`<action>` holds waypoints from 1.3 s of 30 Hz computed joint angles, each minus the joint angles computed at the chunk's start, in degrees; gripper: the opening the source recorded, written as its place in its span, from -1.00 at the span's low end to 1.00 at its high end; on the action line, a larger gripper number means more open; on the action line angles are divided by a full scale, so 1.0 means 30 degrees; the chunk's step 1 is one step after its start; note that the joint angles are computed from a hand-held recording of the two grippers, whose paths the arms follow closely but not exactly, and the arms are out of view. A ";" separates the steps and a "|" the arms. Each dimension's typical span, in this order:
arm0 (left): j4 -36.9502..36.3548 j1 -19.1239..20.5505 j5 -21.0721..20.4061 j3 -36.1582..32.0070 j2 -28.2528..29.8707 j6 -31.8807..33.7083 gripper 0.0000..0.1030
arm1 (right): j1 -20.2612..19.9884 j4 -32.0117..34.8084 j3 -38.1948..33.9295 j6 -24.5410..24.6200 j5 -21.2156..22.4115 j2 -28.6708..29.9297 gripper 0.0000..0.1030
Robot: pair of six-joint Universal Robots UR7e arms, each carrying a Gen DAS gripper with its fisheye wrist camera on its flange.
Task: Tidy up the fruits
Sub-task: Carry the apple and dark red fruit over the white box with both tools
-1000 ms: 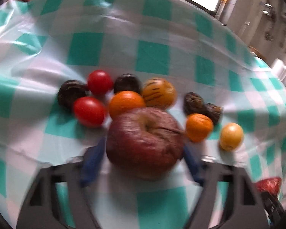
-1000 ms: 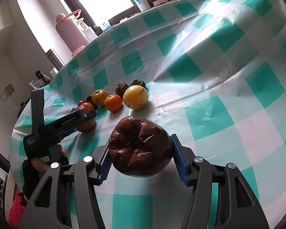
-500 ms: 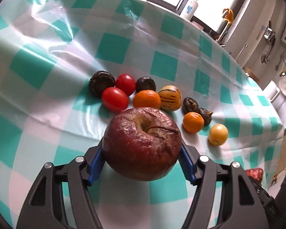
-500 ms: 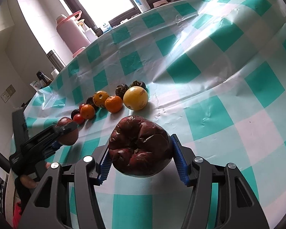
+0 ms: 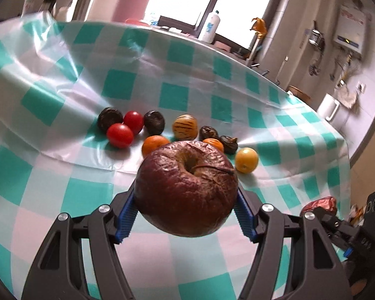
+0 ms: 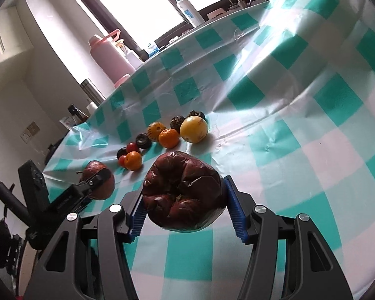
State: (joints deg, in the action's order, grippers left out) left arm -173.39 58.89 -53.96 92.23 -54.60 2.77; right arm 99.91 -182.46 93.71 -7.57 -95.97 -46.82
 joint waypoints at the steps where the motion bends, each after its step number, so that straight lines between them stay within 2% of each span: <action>1: -0.0066 -0.0064 -0.0109 0.0096 -0.0011 0.0235 0.31 | -0.0040 -0.0129 0.0261 0.0005 0.0127 -0.0178 0.09; 6: 0.0124 -0.0401 0.0036 0.0421 0.0001 0.0503 0.31 | -0.0251 -0.0818 0.1482 -0.0038 0.0571 -0.1036 0.09; 11: 0.0915 -0.0840 -0.0230 0.1163 -0.0266 -0.0485 0.31 | -0.0513 -0.1510 0.2759 -0.0204 0.0649 -0.1957 0.09; 16: 0.0827 -0.1572 -0.0038 0.1893 -0.0184 0.0182 0.31 | -0.1002 -0.2443 0.4239 -0.0235 0.0973 -0.2962 0.09; 25: 0.1170 -0.2724 -0.0230 0.2900 -0.0031 0.0693 0.31 | -0.2388 -0.4541 0.7185 -0.0395 0.3026 -0.4983 0.09; 32: 0.1638 -0.3631 -0.0832 0.3559 0.0072 0.1159 0.31 | -0.3406 -0.6484 0.9217 -0.1178 0.4347 -0.6454 0.09; 39: 0.1650 -0.4692 -0.1947 0.4464 0.0328 0.2570 0.31 | -0.4880 -0.8241 1.1261 -0.1267 0.4965 -0.8121 0.09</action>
